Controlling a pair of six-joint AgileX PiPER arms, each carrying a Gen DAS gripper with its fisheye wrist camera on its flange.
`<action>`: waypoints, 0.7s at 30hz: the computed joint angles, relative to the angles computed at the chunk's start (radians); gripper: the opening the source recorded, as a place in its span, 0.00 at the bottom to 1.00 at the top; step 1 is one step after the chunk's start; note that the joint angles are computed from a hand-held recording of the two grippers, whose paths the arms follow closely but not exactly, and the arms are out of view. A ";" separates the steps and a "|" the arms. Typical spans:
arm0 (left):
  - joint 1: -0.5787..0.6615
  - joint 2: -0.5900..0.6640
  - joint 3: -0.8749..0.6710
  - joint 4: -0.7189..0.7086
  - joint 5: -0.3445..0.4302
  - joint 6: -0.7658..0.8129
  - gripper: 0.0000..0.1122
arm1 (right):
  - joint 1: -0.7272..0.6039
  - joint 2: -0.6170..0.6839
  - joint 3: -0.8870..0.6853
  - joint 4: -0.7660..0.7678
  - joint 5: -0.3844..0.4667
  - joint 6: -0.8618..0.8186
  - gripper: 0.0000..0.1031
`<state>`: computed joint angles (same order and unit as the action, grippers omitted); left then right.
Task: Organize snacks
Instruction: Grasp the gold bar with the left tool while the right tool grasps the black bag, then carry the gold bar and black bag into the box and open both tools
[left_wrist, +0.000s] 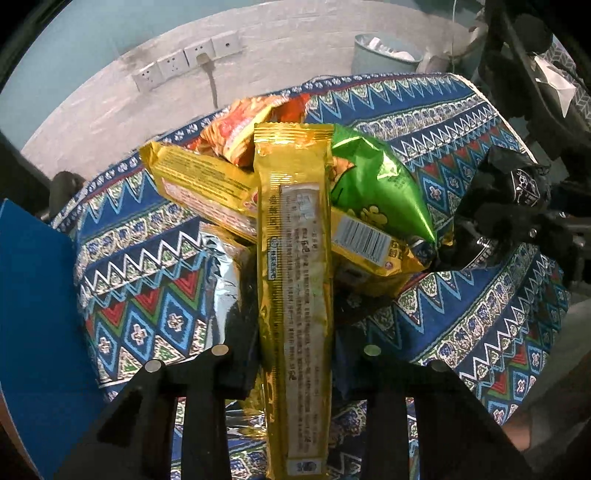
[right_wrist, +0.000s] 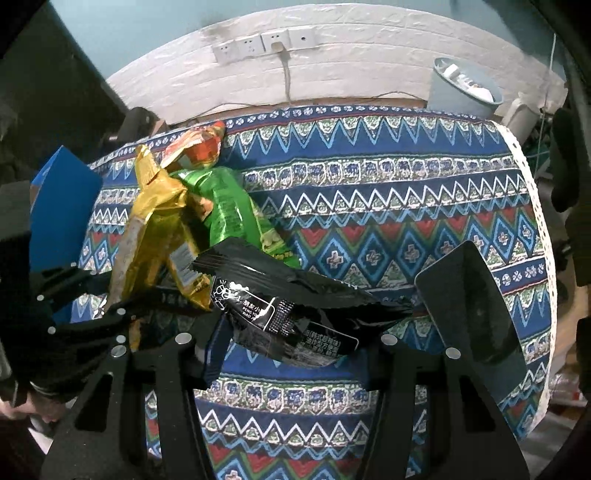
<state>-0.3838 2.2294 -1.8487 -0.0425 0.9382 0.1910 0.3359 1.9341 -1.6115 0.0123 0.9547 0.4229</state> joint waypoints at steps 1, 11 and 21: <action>0.005 -0.010 0.010 -0.001 -0.006 0.004 0.29 | 0.000 0.000 -0.004 -0.002 0.002 -0.002 0.53; 0.030 -0.105 0.067 -0.002 -0.041 0.014 0.29 | 0.035 -0.015 -0.061 -0.098 0.042 0.020 0.53; 0.046 -0.216 0.131 -0.012 -0.075 0.038 0.29 | 0.074 -0.038 -0.098 -0.157 0.071 0.036 0.53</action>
<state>-0.3376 2.0130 -1.7182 -0.0547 0.8634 0.2286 0.4103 1.8963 -1.7098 -0.1449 1.0255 0.4592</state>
